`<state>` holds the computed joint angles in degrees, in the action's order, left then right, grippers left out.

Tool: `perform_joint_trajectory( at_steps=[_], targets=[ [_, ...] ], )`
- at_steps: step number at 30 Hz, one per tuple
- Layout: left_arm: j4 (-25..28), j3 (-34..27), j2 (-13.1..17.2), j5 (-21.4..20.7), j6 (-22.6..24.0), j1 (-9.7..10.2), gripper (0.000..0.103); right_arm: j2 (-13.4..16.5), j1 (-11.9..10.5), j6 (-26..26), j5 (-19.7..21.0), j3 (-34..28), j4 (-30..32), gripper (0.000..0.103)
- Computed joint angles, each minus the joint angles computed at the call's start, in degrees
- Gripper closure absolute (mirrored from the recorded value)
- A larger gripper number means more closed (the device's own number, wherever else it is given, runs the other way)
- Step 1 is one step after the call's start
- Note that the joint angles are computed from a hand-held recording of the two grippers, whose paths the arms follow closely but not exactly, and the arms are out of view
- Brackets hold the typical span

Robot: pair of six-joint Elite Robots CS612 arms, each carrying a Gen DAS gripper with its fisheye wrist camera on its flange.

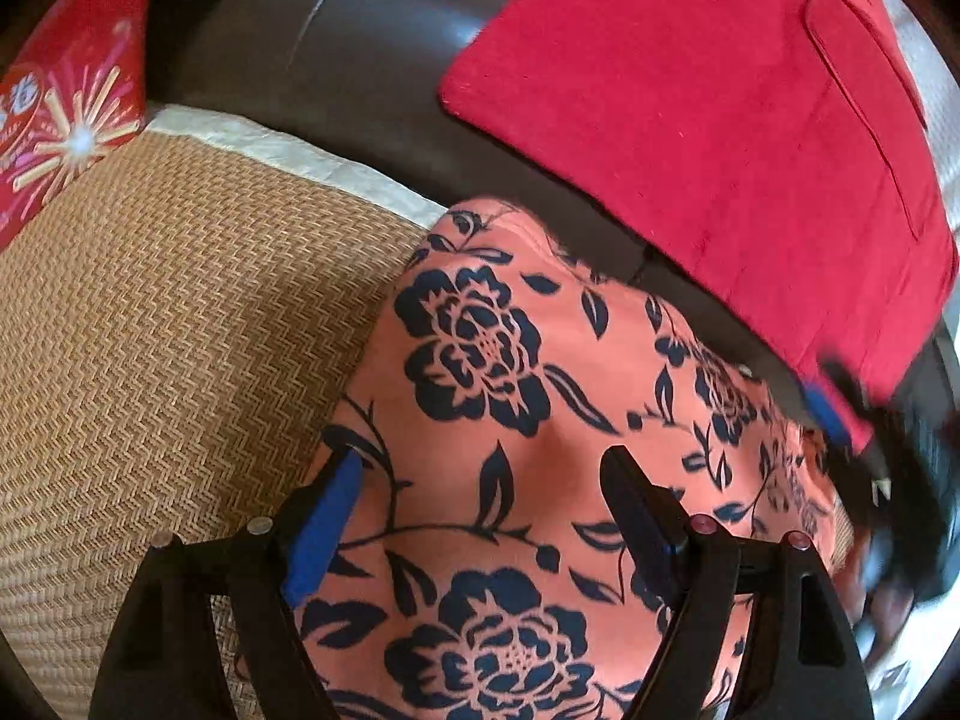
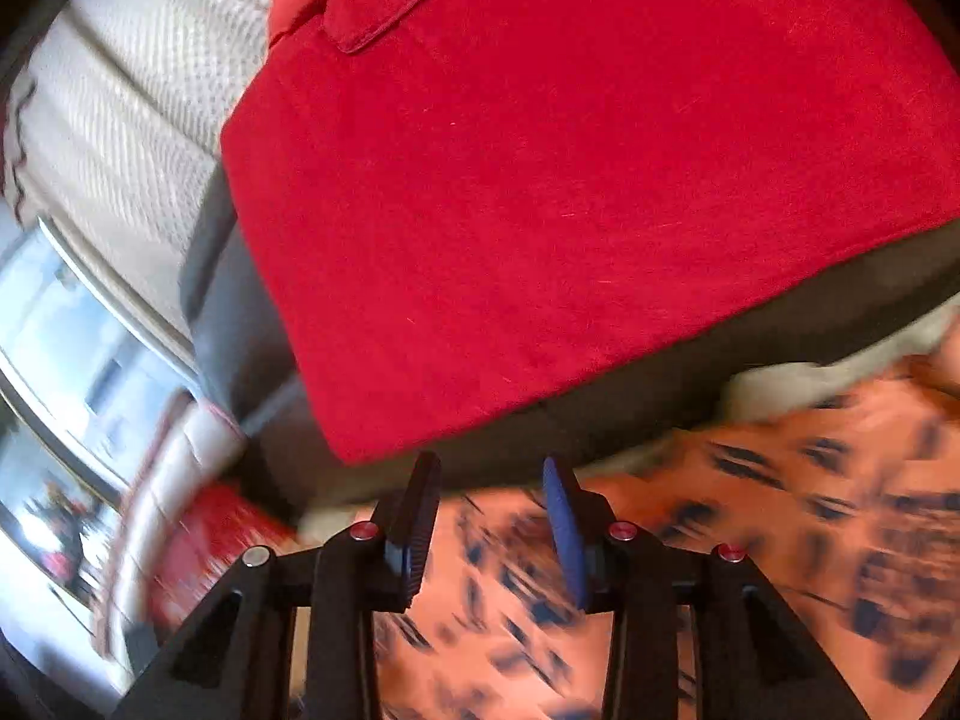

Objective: Fold small clothes

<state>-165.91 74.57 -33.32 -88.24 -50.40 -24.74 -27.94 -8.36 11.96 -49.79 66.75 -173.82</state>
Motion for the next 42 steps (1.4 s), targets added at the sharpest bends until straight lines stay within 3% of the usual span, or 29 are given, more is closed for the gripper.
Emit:
perform_joint_trajectory(
  at_steps=[5, 8, 11, 13, 18, 22, 25, 26, 27, 30, 33, 36, 40, 42],
  targets=[
    [2.83, 1.22, -1.40, 1.91, 0.67, -0.78, 0.021, -6.24, -2.88, -4.11, -7.29, 10.60, -0.74, 0.063],
    [9.86, 1.02, -1.76, 5.11, 2.06, -1.58, 0.021, -8.33, -4.77, -3.00, -11.90, 14.33, -1.02, 0.063],
    [12.57, 1.76, -2.03, 7.46, 3.63, -2.30, 0.021, -8.90, -6.54, -2.41, -15.60, 15.34, 5.56, 0.065],
    [12.63, 2.71, -2.71, 7.69, 3.52, -2.60, 0.021, -9.46, -7.74, -3.36, -11.88, 16.83, 6.66, 0.065],
    [7.06, 7.70, -5.14, 8.82, 2.37, -3.68, 0.021, -12.77, -8.92, -5.68, -10.77, 22.46, 2.38, 0.064],
    [9.09, 9.00, -5.95, 11.13, 3.99, -4.80, 0.021, -12.86, -10.33, -7.40, -5.18, 23.54, 8.96, 0.064],
    [2.04, 13.97, -8.00, 9.94, -0.95, -5.11, 0.021, -13.61, -12.01, -4.11, 0.46, 25.64, 6.75, 0.061],
    [-0.61, 15.72, -8.67, 10.28, -2.55, -5.31, 0.021, -13.66, -12.39, -2.68, 1.65, 26.25, 5.78, 0.044],
    [-2.76, 17.19, -9.09, 10.43, -3.88, -5.45, 0.021, -13.83, -12.94, -0.96, 2.33, 27.04, 4.54, 0.037],
    [-8.36, 20.82, -9.67, 6.83, -11.67, -5.12, 0.021, -14.21, -14.61, 2.14, 4.72, 28.79, 2.10, 0.036],
    [-13.66, 21.96, -8.71, -0.18, -18.25, -4.08, 0.019, -14.41, -15.65, 3.08, 5.75, 29.45, 4.65, 0.032],
    [-17.73, 21.53, -8.53, 0.36, -17.60, -4.47, 0.019, -12.64, -16.19, 7.11, 10.84, 28.63, 6.47, 0.032],
    [-19.69, 18.96, -6.06, -1.65, -19.76, -3.80, 0.019, -9.99, -16.12, 14.09, 12.86, 26.55, -0.17, 0.033],
    [-22.15, 18.25, -5.13, 0.81, -20.97, -3.91, 0.019, -8.51, -15.98, 19.18, 12.66, 25.33, -5.24, 0.033]
  ],
)
